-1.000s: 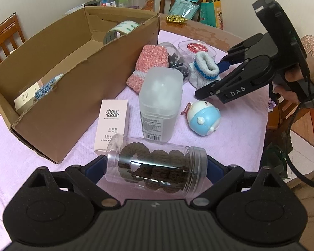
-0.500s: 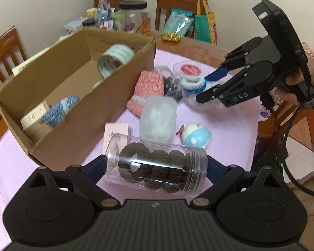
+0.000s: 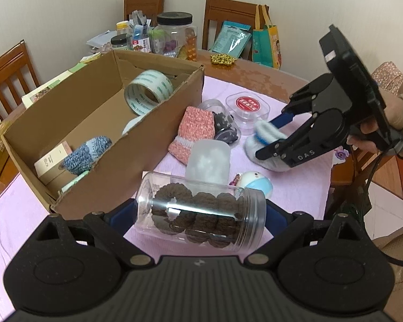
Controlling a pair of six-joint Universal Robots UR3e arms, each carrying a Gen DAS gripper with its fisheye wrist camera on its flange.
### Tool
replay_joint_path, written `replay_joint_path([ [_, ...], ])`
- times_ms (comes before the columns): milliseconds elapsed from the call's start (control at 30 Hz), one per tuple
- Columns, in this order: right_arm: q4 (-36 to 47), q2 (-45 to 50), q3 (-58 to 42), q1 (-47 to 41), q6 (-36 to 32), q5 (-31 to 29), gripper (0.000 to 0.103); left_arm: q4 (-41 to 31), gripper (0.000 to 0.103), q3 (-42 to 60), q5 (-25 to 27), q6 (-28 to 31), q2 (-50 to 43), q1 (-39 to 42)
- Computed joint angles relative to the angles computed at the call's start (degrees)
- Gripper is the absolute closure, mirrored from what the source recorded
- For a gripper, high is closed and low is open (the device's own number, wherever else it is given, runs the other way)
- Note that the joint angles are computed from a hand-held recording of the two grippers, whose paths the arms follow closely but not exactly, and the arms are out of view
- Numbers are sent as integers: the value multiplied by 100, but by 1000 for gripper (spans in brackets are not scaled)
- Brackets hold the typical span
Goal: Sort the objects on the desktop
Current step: 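Carry the jar and baby sock into the cardboard box and open both tools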
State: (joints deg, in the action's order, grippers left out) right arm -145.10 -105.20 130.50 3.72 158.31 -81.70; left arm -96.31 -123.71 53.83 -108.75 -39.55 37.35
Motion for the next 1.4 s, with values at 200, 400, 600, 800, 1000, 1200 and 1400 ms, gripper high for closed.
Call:
replay_joint_path([
  [200,-186,452,32,16,153,-55,49,-40,8,28,21,10,13,46],
  [400,44,378,-65,16,73,-53,61,-103,8,154,-92,62,-41,133],
  [600,605,-19,-410,-16,-189,-7,61,-135,8,396,-250,92,-229,158],
  [800,1134,-77,-1163,-70,-501,211,61,418,8,662,-425,-284,-710,25],
  [1000,1207,490,-2151,74,-595,386,61,1805,8,922,-291,-1200,-1546,-518],
  [1200,1173,1208,-3124,300,-687,393,61,2941,8,1251,-66,-1937,-2456,-936],
  [1400,1229,1937,-4027,417,-725,479,61,3634,8,1620,156,-2450,-3273,-1254],
])
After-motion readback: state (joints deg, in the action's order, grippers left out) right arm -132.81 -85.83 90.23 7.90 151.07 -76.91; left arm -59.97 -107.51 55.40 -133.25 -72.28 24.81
